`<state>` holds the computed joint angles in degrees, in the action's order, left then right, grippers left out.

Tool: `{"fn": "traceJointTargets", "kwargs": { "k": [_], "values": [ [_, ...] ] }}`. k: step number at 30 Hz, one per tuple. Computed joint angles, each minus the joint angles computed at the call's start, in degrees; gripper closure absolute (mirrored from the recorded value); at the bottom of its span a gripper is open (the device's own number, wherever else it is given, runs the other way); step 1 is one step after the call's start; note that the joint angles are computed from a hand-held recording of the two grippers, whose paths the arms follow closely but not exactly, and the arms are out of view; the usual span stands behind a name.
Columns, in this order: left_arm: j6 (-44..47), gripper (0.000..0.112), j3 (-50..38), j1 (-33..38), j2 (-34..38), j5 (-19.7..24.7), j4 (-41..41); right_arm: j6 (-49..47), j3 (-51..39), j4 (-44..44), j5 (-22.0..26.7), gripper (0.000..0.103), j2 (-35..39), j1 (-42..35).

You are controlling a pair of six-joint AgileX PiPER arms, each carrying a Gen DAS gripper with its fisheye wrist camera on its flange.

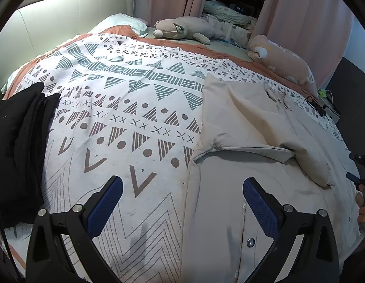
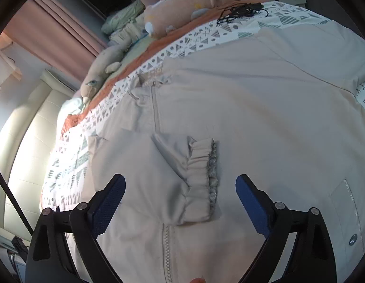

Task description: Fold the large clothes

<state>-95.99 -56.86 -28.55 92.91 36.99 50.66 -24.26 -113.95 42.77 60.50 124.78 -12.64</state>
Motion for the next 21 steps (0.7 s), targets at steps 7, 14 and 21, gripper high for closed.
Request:
{"fn": "traceJointTargets", "kwargs": {
  "k": [7, 14, 21],
  "values": [
    [-0.6, 0.009, 0.47, 0.63, 0.28, -1.07, 0.46, -4.92, 6.19, -3.59, -4.03, 0.009, -3.59, 2.68],
    [2.01, 0.009, -2.13, 2.37, 4.52, -3.36, -1.33, -1.87, -2.55, -12.45, -1.85, 0.009, 4.0, 7.56],
    [7.56, 0.026, -4.24, 6.64, 8.12, -8.9, -5.59, 7.08, -23.32, -21.54, 5.48, 0.009, 15.47, 9.88]
  ]
}}
